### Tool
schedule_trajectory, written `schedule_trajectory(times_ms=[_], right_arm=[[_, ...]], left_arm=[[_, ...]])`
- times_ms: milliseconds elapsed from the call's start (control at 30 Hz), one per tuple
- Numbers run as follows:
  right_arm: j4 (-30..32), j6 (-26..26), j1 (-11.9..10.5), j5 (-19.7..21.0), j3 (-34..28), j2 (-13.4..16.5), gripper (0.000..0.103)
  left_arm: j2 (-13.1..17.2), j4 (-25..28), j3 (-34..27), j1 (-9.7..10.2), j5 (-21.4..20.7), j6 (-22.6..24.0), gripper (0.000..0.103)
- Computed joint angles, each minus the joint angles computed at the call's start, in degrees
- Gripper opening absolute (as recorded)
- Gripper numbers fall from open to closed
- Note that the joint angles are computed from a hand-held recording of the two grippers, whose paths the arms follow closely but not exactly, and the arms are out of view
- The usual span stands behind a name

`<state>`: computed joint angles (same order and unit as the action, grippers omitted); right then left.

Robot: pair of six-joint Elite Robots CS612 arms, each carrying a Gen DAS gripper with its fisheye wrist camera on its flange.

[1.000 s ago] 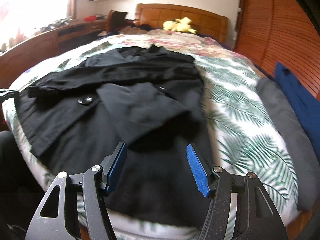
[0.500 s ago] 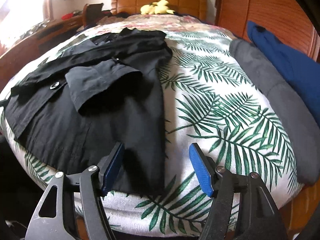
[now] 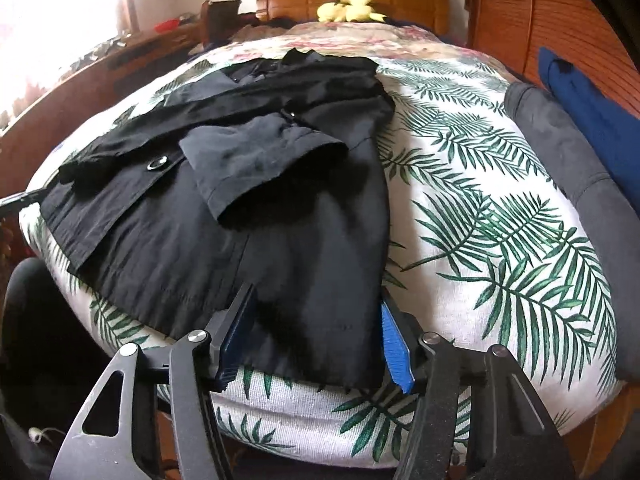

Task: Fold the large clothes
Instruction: 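Close both grippers on the coat hem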

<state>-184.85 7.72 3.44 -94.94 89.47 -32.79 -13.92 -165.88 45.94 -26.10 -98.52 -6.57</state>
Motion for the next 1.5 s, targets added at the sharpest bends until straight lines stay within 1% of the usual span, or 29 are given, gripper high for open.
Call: schedule_trajectory(times_ms=[133,200,467,700,733,800,867,967,1033,1233,1267,1300,1333,1400,1433,1500], right_arm=[[-1.1,0.9,-0.2,0.7,0.3,0.1,0.06],[-1.4,1.1,-0.2,0.9,0.3,0.2,0.06],[-1.3,0.3,0.1,-0.8,0.1,0.4,0.06],[-1.9,0.9,0.1,-0.3,0.3,0.4,0.059],[-2.1,1.0,0.1,-0.3,0.3,0.4,0.055],[-2.7,0.9,0.0,-0.4,0.5,0.4,0.045],[-3.9,0.5,-0.2,0.6,0.8,0.3,0.019],[-5.5,0.4,-0.5,1.1,1.1,0.4,0.015],[-7.2,1.0,-0.7,2.3,1.3,0.5,0.014],[-9.7,1.4,-0.8,2.6,1.4,0.5,0.012],[-10.1,1.6,-0.9,2.8,1.5,0.4,0.011],[-10.4,1.5,-0.9,2.8,1.5,0.3,0.011],[-10.7,1.2,-0.9,3.0,1.5,0.2,0.01],[-11.0,0.3,-0.8,2.7,1.4,-0.2,0.009],[-11.2,-0.2,-0.8,2.5,1.3,-0.3,0.009],[-11.1,-1.3,-0.6,1.9,1.1,-0.7,0.009]], left_arm=[[0.1,1.3,-0.3,-0.19,0.3,1.4,0.028],[0.3,2.0,-0.7,-0.35,1.3,1.9,0.028],[0.8,1.5,-1.3,-0.64,3.2,0.9,0.029],[1.1,2.1,-1.9,-0.93,4.5,1.1,0.029],[1.1,2.1,-2.0,-0.9,4.4,0.9,0.029],[1.2,2.2,-2.2,-0.86,4.1,0.4,0.029],[1.3,2.2,-2.3,-0.76,3.7,0.0,0.029],[1.3,2.6,-2.4,-0.68,3.4,-0.4,0.029],[1.3,2.7,-2.4,-0.7,3.5,-0.5,0.029],[1.2,2.0,-2.1,-0.83,4.1,-0.3,0.028],[1.1,1.5,-2.0,-0.84,4.0,-0.1,0.025],[0.9,0.6,-1.7,-0.8,3.5,0.2,0.012],[0.8,0.0,-1.5,-0.79,3.3,0.2,0.006],[0.0,-2.2,-0.4,-0.64,2.5,-1.0,0.003],[-0.7,-3.9,0.7,-0.65,2.2,-1.0,0.003],[-2.2,-7.3,2.9,-0.97,3.0,0.0,0.003]])
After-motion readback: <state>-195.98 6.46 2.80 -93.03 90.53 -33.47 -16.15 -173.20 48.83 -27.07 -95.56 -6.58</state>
